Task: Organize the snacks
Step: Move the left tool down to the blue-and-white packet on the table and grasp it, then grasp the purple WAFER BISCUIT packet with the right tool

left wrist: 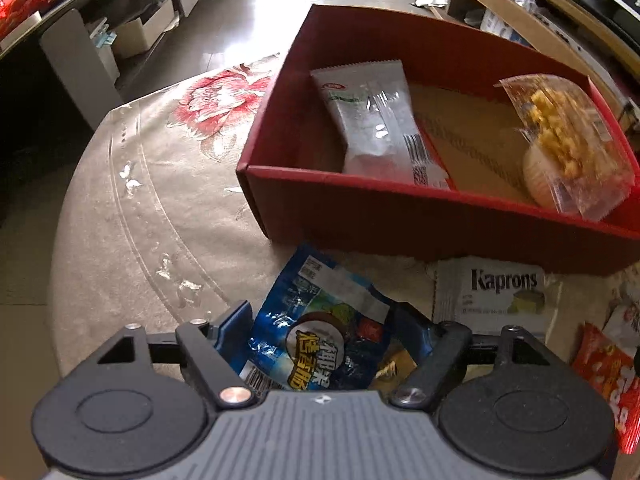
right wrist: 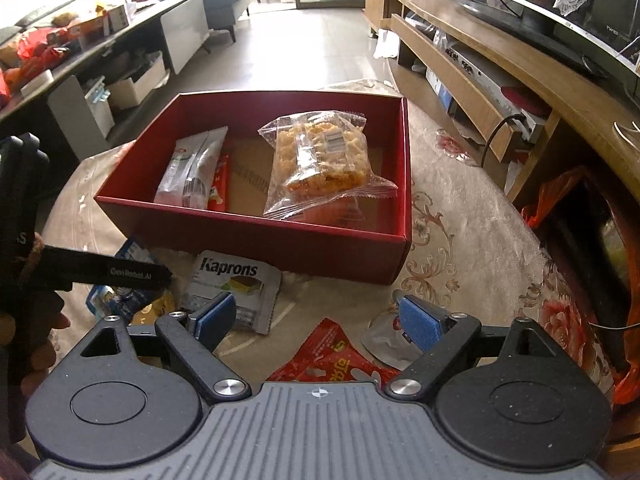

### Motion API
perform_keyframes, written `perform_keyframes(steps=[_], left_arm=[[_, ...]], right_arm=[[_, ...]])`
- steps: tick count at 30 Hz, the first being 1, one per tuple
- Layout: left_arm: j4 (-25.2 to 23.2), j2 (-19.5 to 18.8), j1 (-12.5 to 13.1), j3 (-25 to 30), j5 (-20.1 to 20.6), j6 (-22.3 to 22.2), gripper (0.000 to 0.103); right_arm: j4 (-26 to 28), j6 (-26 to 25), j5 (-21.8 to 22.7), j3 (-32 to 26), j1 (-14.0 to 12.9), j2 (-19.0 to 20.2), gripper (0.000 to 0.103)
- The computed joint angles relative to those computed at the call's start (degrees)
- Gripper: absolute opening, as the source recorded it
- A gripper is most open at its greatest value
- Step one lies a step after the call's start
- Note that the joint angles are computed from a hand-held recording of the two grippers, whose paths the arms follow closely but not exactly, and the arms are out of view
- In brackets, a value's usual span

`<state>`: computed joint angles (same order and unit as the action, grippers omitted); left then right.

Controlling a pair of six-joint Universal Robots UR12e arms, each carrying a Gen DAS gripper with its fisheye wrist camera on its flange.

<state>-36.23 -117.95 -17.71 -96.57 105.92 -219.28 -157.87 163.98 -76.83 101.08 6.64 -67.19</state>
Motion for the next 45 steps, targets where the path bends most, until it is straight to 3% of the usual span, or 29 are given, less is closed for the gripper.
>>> perform_keyframes(steps=[6, 14, 21, 30, 32, 36, 45], left_arm=[[-0.6, 1.7, 0.2, -1.8, -2.4, -1.2, 0.076], [2.3, 4.2, 0.0, -5.5, -4.4, -1.3, 0.076], [3.3, 5.2, 0.5, -7.4, -6.3, -2.5, 0.078], [3.7, 4.8, 0.4, -7.3, -6.8, -1.3, 0.085], [3.5, 4.9, 0.4, -7.5, -6.7, -1.6, 0.084], [3.7, 5.6, 0.3, -8.2, -6.5, -2.0, 0.075], [4.4, 7.8, -0.1, -11.2, -6.5, -4.1, 0.074]], right_arm=[[0.4, -0.1, 0.0, 0.6, -0.3, -0.5, 0.092], [0.5, 1.4, -2.0, 4.9, -1.2, -3.2, 0.092], [4.2, 2.3, -5.6, 6.8, -0.9, -3.9, 0.093], [9.8, 1.6, -9.6, 5.0, 0.9, -1.7, 0.096], [9.7, 2.4, -8.9, 5.2, 0.6, -1.7, 0.096], [8.2, 1.5, -8.0, 6.3, 0.6, -2.6, 0.08], [7.7, -2.5, -4.7, 8.5, 1.0, -4.4, 0.077]])
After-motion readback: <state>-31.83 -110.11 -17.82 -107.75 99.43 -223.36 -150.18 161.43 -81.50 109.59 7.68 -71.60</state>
